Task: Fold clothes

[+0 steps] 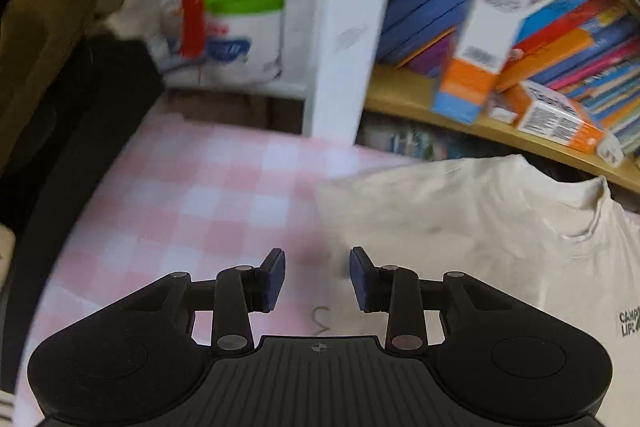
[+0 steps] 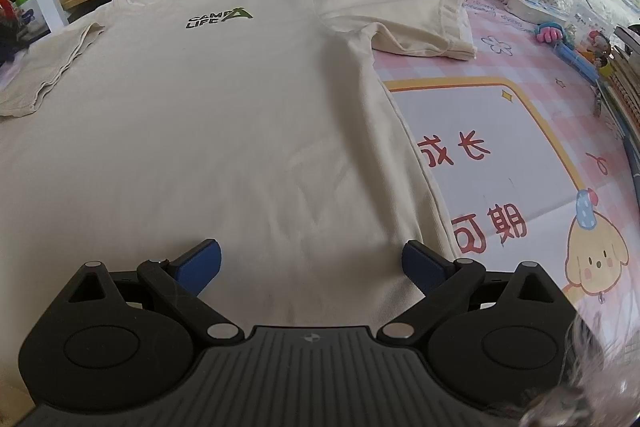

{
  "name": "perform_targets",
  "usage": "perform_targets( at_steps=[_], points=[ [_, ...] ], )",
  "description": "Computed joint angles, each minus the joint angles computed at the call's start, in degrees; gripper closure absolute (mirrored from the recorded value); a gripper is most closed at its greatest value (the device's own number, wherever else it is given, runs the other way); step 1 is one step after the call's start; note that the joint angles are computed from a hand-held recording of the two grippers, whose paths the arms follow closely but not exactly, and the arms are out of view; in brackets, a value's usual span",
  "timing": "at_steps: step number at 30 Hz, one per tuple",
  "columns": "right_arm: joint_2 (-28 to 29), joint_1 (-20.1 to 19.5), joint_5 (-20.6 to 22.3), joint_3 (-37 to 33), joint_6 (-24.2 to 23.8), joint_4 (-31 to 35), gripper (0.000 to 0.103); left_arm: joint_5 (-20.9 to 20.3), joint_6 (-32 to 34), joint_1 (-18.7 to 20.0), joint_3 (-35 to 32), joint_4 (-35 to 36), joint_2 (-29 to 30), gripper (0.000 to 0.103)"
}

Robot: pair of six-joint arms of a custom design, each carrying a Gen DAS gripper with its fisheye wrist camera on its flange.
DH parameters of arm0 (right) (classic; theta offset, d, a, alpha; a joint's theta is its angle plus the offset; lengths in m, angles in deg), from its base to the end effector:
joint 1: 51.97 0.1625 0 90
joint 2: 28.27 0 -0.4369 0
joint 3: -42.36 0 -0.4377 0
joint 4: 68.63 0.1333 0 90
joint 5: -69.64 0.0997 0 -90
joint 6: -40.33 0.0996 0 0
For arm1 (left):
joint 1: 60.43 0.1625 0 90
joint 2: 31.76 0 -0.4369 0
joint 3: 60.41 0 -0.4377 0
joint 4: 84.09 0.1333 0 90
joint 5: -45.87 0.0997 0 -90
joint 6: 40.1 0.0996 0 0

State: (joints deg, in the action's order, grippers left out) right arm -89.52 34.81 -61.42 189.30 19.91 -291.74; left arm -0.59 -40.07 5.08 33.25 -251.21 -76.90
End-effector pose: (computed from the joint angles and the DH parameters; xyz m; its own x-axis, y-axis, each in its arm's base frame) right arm 0.0472 -0.3690 0.1317 -0.6933 0.2565 0.6734 -0.2176 0.8164 -0.5350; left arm -0.1148 -0.7391 0.1286 -0.7962 0.0008 -0.6051 0.3644 0.7990 -0.4784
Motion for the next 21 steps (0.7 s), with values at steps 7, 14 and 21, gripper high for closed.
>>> perform_targets(
  at_steps=[7,14,21],
  points=[
    [-0.01,0.4,-0.72,0.09,0.88,0.58,0.005,-6.97,-2.19,2.4,-2.75,3.08,0.65,0.102],
    [-0.83,0.04,0.01,1.0,0.28,1.1,0.005,-3.06,4.94,1.99,-2.09,1.43,0.47,0.091],
    [-1.41,-0.45,0.83,1.03,-0.79,1.73,0.004,-9.32,-0.94,2.06,13.26,-5.73,-11.17,0.09]
  ],
)
